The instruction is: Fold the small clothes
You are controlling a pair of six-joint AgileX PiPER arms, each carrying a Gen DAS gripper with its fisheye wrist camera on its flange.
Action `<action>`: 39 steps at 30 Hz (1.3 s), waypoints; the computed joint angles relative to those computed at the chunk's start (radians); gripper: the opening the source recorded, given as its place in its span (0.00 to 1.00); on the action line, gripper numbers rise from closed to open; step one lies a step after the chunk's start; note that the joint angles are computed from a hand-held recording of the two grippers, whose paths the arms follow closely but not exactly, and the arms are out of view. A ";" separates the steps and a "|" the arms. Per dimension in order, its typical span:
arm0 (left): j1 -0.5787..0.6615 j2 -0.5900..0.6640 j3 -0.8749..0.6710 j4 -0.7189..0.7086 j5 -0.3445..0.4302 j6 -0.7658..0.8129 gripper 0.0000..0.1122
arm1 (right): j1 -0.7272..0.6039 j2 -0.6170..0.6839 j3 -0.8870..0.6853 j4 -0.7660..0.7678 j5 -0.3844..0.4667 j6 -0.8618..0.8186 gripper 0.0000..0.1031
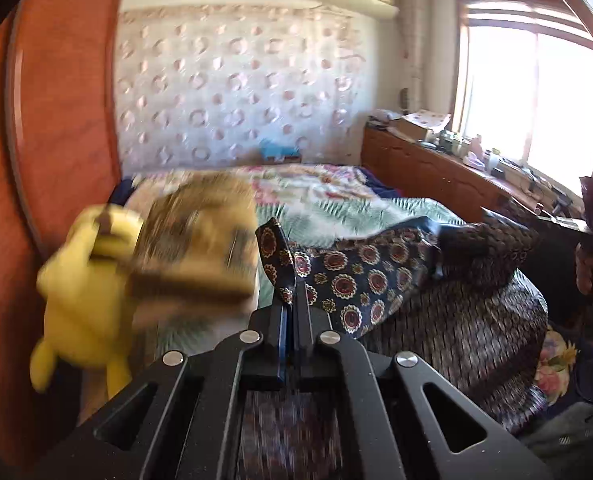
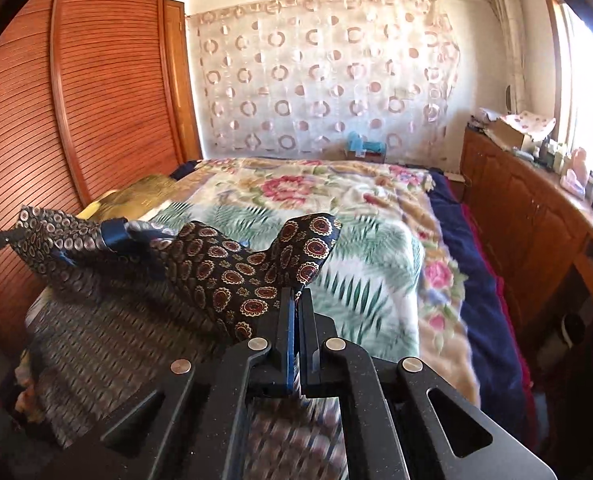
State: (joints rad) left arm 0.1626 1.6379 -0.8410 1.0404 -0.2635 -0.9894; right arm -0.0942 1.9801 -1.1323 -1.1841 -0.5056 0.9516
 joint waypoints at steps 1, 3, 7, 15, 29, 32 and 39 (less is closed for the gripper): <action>0.009 -0.015 0.046 -0.078 -0.011 0.075 0.03 | -0.017 -0.015 0.057 0.025 -0.031 -0.040 0.01; 0.025 -0.029 0.109 -0.175 -0.020 0.166 0.03 | -0.054 -0.030 0.131 0.034 -0.082 -0.067 0.01; 0.067 -0.016 0.166 -0.221 -0.045 0.192 0.03 | -0.114 -0.063 0.244 0.031 -0.122 -0.099 0.01; 0.064 0.024 0.195 -0.422 -0.055 0.390 0.03 | -0.111 -0.074 0.282 -0.081 -0.032 0.005 0.01; 0.052 -0.084 0.242 -0.525 -0.122 0.510 0.74 | -0.068 -0.085 0.224 -0.229 0.053 0.174 0.01; 0.065 -0.061 0.186 -0.422 -0.095 0.408 0.79 | -0.069 -0.097 0.248 -0.189 0.051 0.120 0.01; 0.091 0.140 -0.029 -0.214 0.001 0.201 0.79 | -0.082 -0.112 0.269 -0.120 0.060 0.032 0.12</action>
